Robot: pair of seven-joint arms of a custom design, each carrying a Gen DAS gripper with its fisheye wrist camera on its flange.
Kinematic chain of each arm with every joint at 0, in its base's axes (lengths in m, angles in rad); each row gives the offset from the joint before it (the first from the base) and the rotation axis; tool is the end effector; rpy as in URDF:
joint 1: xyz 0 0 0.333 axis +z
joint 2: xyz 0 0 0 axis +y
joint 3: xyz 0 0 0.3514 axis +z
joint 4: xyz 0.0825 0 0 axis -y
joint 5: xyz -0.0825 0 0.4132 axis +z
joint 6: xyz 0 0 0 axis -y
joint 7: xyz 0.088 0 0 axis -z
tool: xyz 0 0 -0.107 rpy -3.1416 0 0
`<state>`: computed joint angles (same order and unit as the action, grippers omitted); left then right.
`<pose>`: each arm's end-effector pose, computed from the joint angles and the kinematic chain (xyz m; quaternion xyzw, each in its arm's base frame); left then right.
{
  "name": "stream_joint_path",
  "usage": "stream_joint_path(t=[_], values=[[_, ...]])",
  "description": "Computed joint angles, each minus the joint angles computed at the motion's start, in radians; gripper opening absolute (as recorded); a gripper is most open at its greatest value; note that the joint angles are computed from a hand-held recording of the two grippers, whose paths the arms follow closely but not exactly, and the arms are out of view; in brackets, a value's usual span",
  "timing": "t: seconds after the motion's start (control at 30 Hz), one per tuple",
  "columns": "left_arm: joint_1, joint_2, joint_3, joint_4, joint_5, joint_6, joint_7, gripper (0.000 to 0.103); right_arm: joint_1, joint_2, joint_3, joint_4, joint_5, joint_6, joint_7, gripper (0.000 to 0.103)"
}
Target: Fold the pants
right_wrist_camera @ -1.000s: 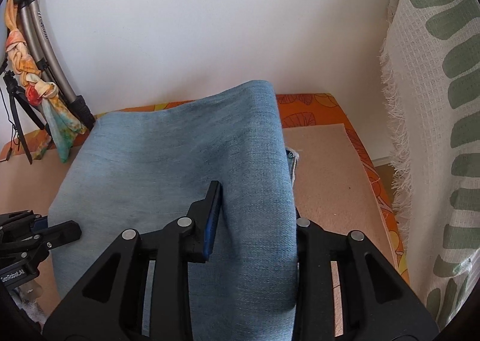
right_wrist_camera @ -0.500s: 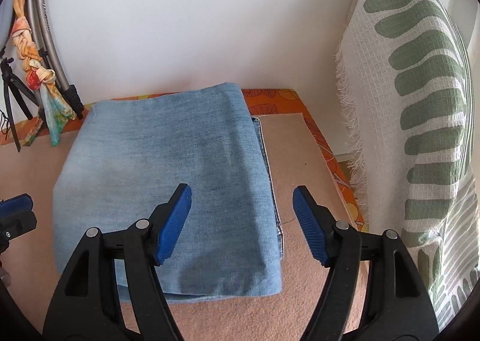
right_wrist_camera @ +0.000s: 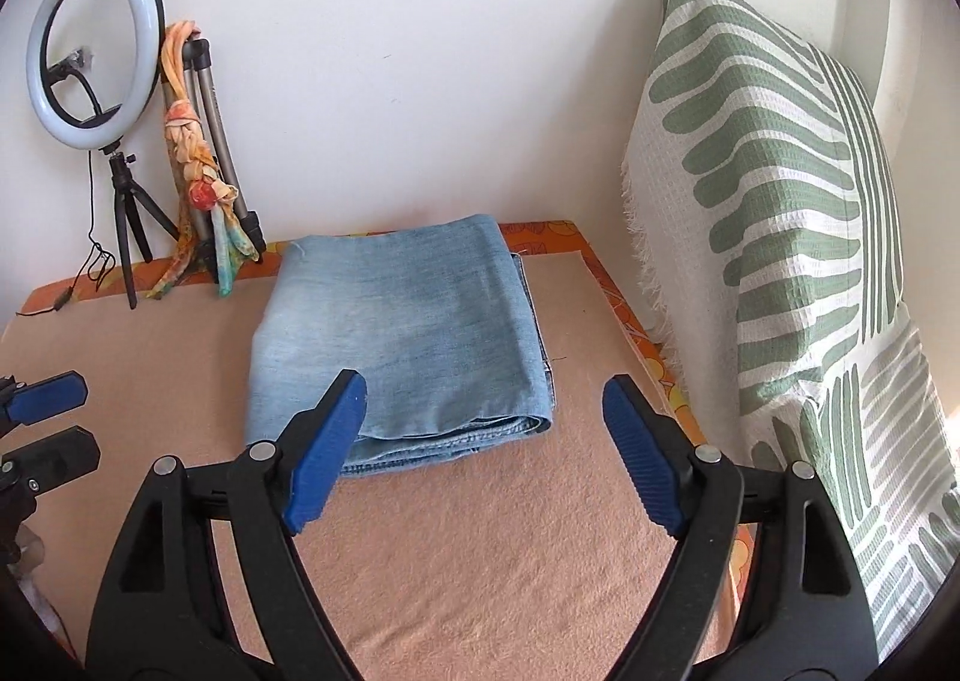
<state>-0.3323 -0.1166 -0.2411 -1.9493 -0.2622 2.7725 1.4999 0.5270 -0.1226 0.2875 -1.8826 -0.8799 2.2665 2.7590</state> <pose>0.5061 -0.3234 0.6690 -0.5216 0.7208 -0.4391 0.1249 0.4138 0.4241 0.6510 -0.6440 0.6137 -0.3432 0.3014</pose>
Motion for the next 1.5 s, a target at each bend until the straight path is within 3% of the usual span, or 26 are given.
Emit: stream_joint_path(t=[0.27, 0.43, 0.57, 0.9, 1.0, 1.2, 1.5], values=[[-0.034, -0.172, 0.013, -0.147, -0.038, 0.041, 0.001, 0.075, 0.035, -0.110, 0.099, -0.048, -0.065, -0.165, 0.113, 0.103], [-0.026, -0.285, 0.006, -0.240, 0.002, 0.045, -0.077, 0.082, 0.062, -0.148, 0.165, -0.061, -0.074, -0.268, 0.157, 0.103], [0.000, -0.374, -0.017, -0.310, 0.073, 0.007, -0.171, 0.082, 0.085, -0.192, 0.189, -0.099, -0.038, -0.256, 0.206, 0.103], [-0.069, -0.551, 0.005, -0.472, 0.112, 0.011, -0.213, 0.082, 0.109, -0.229, 0.292, -0.128, -0.047, -0.286, 0.338, 0.103], [-0.062, -0.596, -0.010, -0.499, 0.135, 0.015, -0.229, 0.082, 0.120, -0.218, 0.322, -0.116, -0.065, -0.325, 0.364, 0.103], [-0.044, -0.708, -0.043, -0.570, 0.168, 0.046, -0.312, 0.082, 0.156, -0.222, 0.332, -0.124, -0.067, -0.337, 0.435, 0.103], [-0.038, -0.774, -0.071, -0.592, 0.232, -0.001, -0.366, 0.086, 0.192, -0.196, 0.361, -0.110, -0.103, -0.406, 0.508, 0.103]])
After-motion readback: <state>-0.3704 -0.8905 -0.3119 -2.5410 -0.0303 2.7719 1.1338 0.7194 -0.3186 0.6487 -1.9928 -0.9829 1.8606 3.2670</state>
